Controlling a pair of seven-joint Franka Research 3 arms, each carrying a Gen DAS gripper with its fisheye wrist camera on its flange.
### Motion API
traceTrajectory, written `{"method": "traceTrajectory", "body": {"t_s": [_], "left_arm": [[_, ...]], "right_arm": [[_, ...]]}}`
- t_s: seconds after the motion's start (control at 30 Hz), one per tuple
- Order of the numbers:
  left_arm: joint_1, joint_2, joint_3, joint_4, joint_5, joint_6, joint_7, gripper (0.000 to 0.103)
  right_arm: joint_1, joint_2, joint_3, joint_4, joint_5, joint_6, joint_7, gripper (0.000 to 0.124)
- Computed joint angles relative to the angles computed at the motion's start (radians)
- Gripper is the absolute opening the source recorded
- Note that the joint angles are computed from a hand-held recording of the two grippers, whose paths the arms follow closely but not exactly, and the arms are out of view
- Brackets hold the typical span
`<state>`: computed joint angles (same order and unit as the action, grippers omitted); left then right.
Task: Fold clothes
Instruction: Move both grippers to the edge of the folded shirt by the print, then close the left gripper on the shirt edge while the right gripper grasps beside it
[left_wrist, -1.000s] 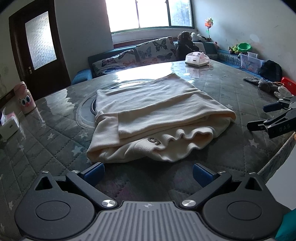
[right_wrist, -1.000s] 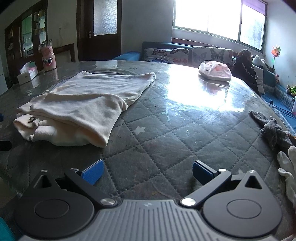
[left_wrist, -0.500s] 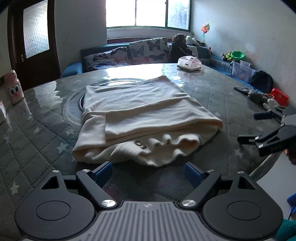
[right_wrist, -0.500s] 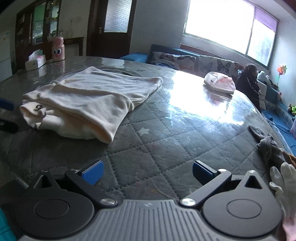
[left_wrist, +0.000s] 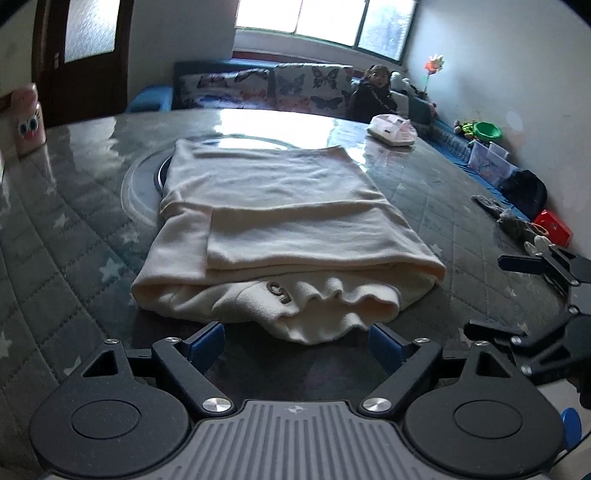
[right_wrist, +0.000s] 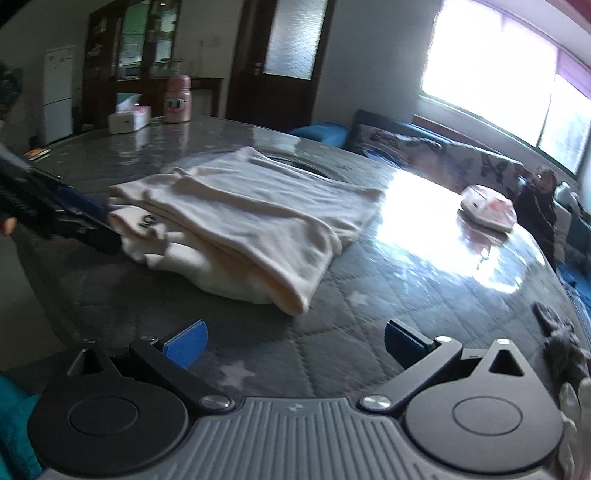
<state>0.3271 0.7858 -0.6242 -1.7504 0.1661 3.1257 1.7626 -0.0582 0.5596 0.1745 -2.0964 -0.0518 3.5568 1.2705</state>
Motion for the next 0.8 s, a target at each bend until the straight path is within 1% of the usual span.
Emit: {"method": "traceTrajectory", "body": {"t_s": [0.03,0.1,0.17,0.2,0.33,0.4,0.43,0.47,0.5,0.53,0.57,0.6,0.63,0.7,0.8], "left_arm": [[-0.005,0.001,0.005,0.009,-0.004,-0.012,-0.007,0.086],[0.005,0.015,-0.01,0.028,-0.02,-0.041,-0.005,0.086],[0.013,0.028,-0.023,0.049,-0.046,-0.071,0.0,0.083],[0.011,0.032,-0.024,0.06,-0.062,-0.085,0.002,0.08],[-0.029,0.033,0.011,0.098,-0.113,-0.114,0.0,0.067],[-0.042,0.034,0.023,0.115,-0.134,-0.128,0.004,0.051],[-0.051,0.035,0.032,0.125,-0.145,-0.139,0.003,0.045],[-0.059,0.035,0.04,0.135,-0.156,-0.15,0.003,0.033],[-0.068,0.036,0.049,0.145,-0.168,-0.162,0.002,0.025],[-0.075,0.037,0.056,0.156,-0.179,-0.173,0.003,0.021],[-0.075,0.039,0.055,0.164,-0.19,-0.185,0.013,0.015],[-0.073,0.042,0.053,0.171,-0.203,-0.195,0.023,0.012],[-0.073,0.042,0.053,0.176,-0.216,-0.204,0.032,0.012],[-0.076,0.041,0.053,0.185,-0.237,-0.217,0.056,0.009],[-0.073,0.043,0.041,0.208,-0.269,-0.241,0.105,0.008]], "right_arm": [[-0.003,0.0,0.005,0.001,-0.01,-0.002,-0.003,0.103],[-0.002,0.001,0.009,0.007,-0.024,-0.005,-0.012,0.103],[-0.006,0.003,0.017,0.013,-0.038,-0.011,-0.018,0.103],[-0.013,0.005,0.026,0.017,-0.049,-0.014,-0.02,0.103],[-0.037,0.013,0.058,0.031,-0.087,-0.034,-0.027,0.103],[-0.038,0.018,0.063,0.039,-0.096,-0.042,-0.038,0.102],[-0.038,0.021,0.066,0.044,-0.099,-0.045,-0.044,0.102],[-0.047,0.026,0.076,0.051,-0.107,-0.054,-0.047,0.099],[-0.055,0.03,0.087,0.058,-0.115,-0.063,-0.05,0.097],[-0.064,0.035,0.098,0.065,-0.122,-0.072,-0.054,0.096],[-0.075,0.04,0.111,0.072,-0.129,-0.081,-0.059,0.093],[-0.085,0.045,0.124,0.079,-0.136,-0.089,-0.065,0.092],[-0.084,0.05,0.125,0.087,-0.137,-0.094,-0.077,0.091],[-0.081,0.059,0.128,0.102,-0.137,-0.103,-0.101,0.082],[-0.085,0.075,0.141,0.128,-0.141,-0.117,-0.143,0.077]]}}
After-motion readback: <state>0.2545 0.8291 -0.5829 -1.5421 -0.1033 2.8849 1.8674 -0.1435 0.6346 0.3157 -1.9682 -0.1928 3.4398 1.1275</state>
